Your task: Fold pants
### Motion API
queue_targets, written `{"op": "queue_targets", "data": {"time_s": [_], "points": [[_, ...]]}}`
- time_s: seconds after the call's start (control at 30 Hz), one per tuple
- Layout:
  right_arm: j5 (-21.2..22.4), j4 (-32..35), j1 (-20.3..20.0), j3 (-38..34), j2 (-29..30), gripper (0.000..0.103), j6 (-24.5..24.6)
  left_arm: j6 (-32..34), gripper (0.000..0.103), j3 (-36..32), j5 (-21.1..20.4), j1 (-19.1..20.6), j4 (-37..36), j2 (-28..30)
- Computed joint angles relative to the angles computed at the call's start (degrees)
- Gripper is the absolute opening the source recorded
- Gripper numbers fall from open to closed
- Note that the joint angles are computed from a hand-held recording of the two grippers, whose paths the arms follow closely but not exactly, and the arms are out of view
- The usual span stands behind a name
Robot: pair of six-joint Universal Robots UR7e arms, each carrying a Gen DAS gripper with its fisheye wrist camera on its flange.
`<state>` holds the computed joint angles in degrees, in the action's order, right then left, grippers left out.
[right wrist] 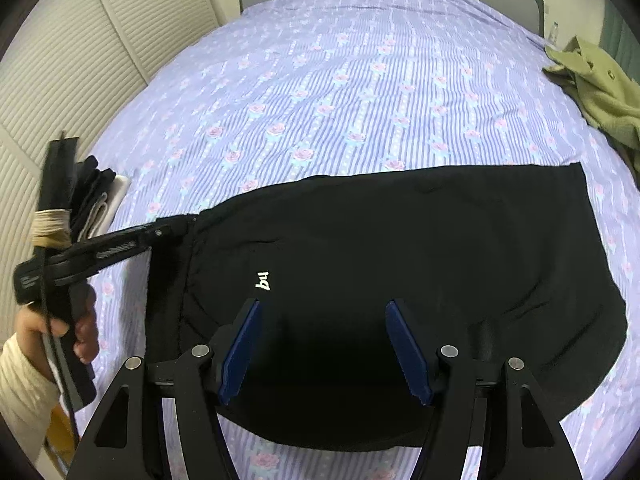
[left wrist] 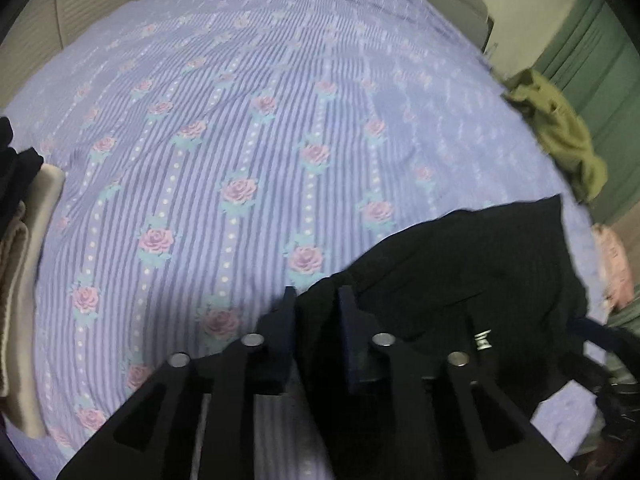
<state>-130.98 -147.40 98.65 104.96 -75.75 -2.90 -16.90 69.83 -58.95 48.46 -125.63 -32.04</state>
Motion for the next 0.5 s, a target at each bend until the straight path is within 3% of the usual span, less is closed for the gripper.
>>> {"op": "queue_targets", "data": {"time_s": [0.07,0.13,0.2,0.27,0.4,0.5], "points": [[-0.7,-0.6,-0.1,0.9,-1.0,0.065,0.1,-2.1,0.059,-1.6,5.8,-1.5,4.6,0.6],[-1.9,-1.8,-0.4,2.5,-3.1,0.065,0.9,-3.0,0.061,0.2,13.6,-3.9,3.8,-0.7],[-2.6,-4.1,-0.9,4.4,-5.7,0.065,1.2,0.9,0.074,4.1,19.0,-7.0,-1.7,-3.0],[-3.5,-6.3,-1.8,6.7,-9.5,0.065,2.0,7.1,0.082,7.3,18.3,-9.4,-6.9,-4.6],[-4.7,-6.7,-5.6,10.7,-18.0,0.065,2.7,11.8,0.083,8.8,10.9,-13.6,-7.9,-4.4],[-5.8,-4.7,-9.4,12.2,-23.1,0.065,3.9,15.4,0.083,6.4,4.9,-15.4,-8.6,-0.8]]}}
